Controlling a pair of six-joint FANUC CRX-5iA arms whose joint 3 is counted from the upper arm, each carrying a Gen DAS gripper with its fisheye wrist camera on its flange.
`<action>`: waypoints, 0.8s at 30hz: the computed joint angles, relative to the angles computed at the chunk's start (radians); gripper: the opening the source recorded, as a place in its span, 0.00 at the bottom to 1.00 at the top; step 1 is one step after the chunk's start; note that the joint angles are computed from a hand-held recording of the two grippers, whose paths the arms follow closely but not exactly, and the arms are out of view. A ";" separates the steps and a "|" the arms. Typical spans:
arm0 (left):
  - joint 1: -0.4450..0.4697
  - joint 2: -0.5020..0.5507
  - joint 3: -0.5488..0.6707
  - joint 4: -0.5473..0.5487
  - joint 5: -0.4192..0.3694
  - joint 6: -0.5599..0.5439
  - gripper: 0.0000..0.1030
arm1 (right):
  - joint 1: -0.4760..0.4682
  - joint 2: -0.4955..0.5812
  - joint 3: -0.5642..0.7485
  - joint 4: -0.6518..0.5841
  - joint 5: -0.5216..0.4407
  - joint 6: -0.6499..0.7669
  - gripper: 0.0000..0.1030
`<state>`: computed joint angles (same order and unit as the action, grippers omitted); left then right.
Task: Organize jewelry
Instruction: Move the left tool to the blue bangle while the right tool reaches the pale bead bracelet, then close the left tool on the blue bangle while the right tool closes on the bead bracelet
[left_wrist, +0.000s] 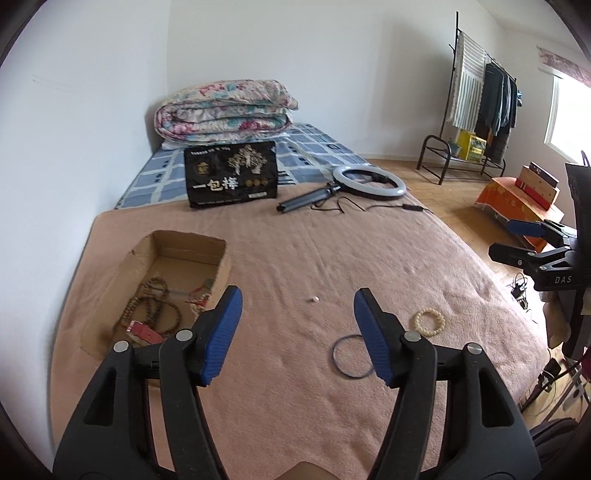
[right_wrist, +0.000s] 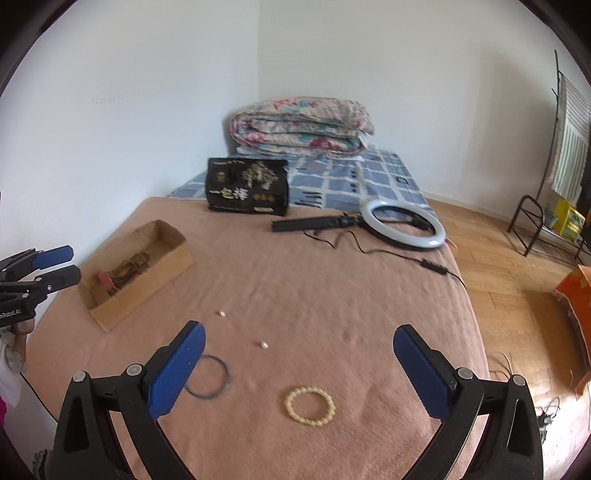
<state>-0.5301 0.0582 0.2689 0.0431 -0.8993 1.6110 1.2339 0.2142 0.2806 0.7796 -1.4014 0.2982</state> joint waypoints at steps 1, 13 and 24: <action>-0.004 0.007 0.000 0.007 -0.002 -0.004 0.63 | 0.000 -0.009 -0.016 -0.003 -0.003 -0.010 1.00; -0.032 0.082 -0.030 0.083 -0.016 -0.045 0.67 | -0.007 -0.097 -0.191 -0.075 0.007 -0.078 1.00; -0.073 0.172 -0.035 0.142 -0.056 -0.108 0.74 | -0.024 -0.144 -0.310 -0.126 0.099 -0.126 1.00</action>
